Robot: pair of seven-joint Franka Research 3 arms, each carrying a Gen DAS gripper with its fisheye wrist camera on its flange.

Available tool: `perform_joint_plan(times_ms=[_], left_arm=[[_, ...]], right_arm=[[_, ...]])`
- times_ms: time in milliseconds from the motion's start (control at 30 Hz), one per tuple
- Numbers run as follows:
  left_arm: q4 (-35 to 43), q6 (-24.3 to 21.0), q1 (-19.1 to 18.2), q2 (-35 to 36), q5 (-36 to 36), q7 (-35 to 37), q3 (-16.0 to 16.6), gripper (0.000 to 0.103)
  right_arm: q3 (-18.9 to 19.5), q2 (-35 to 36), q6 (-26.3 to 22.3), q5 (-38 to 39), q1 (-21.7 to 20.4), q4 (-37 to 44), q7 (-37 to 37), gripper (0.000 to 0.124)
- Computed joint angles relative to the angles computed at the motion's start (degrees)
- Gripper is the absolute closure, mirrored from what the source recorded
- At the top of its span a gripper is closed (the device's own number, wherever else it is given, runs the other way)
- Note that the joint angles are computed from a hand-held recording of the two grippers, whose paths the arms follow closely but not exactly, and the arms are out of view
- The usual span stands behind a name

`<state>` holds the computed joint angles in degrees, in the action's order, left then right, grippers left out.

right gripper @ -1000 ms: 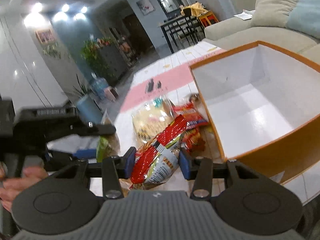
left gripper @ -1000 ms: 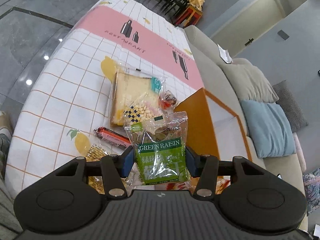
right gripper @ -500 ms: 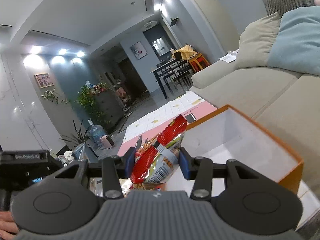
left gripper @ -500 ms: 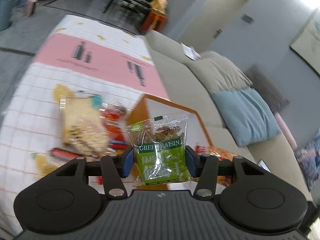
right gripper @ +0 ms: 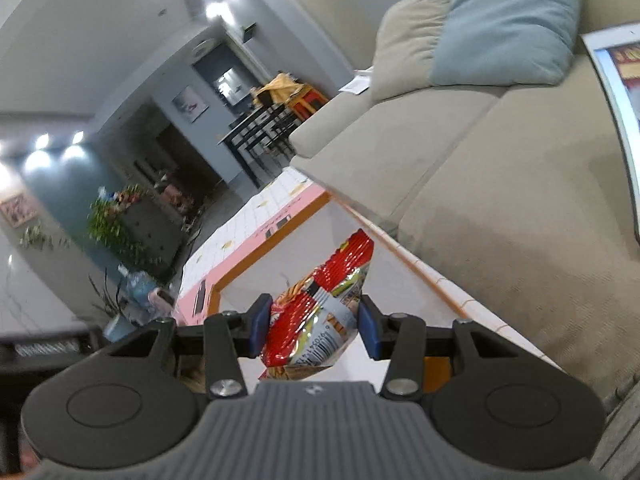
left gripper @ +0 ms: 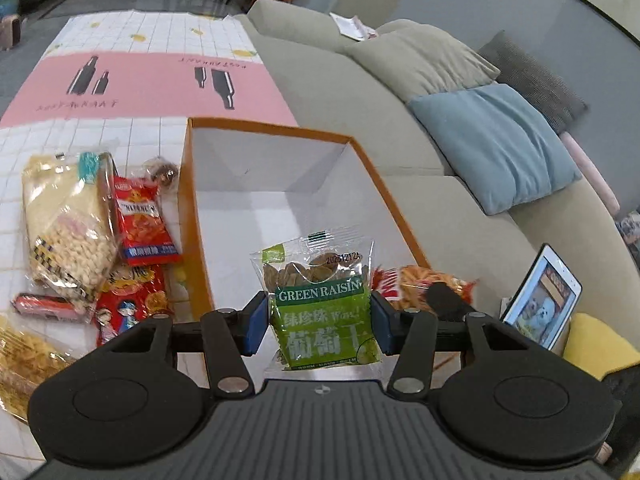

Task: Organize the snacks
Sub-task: 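Lift both bags and carry them over the orange box, then open both grippers to drop the bags into the box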

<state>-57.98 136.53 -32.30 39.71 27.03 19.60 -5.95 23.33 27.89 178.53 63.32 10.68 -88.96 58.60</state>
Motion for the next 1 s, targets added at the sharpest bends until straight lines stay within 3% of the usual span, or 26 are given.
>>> perform_joint_plan(times_ms=[100,167,267,433,600,733,833,900,1000], left_arm=[[8.66,-7.13,-0.48,4.89,-2.54,1.57,-0.51,0.044],[14.15,-11.41,-1.18,7.93,-3.60,3.14,-0.27,0.044],[21.89,-17.38,-2.23,12.19,-5.37,5.77,0.31,0.044],[25.01,-20.90,-3.93,13.75,-5.45,7.79,2.11,0.044],[21.31,-18.96,-3.32,11.50,-6.60,6.99,1.56,0.040],[7.61,-11.18,-3.93,3.49,-0.86,5.70,2.71,0.028],[-0.79,-6.35,-4.04,-1.80,3.92,3.52,2.79,0.027],[-3.14,-6.10,-4.22,-3.61,6.68,1.23,2.92,0.027],[-5.44,-6.66,-3.56,-5.51,8.99,-1.38,2.41,0.027]], right_arm=[[3.44,-0.20,0.85,4.54,-2.71,-0.01,-3.74,0.079],[3.09,-0.82,0.29,5.88,-2.56,-0.33,-4.76,0.079],[-0.68,-1.34,-0.65,3.14,0.40,-0.79,-1.76,0.079],[-3.57,-1.77,-1.11,0.49,1.89,-1.52,2.10,0.079],[-4.28,-2.05,-1.87,-2.86,2.14,-2.45,4.95,0.079],[-5.77,-1.91,-3.04,-7.50,3.26,-2.31,8.50,0.079],[-5.35,-2.26,-3.36,-8.85,2.85,-3.00,8.98,0.079],[-6.07,-2.42,-4.01,-10.44,3.24,-3.26,10.29,0.079],[-10.48,-3.05,-8.45,-16.19,5.84,-3.51,18.03,0.079]])
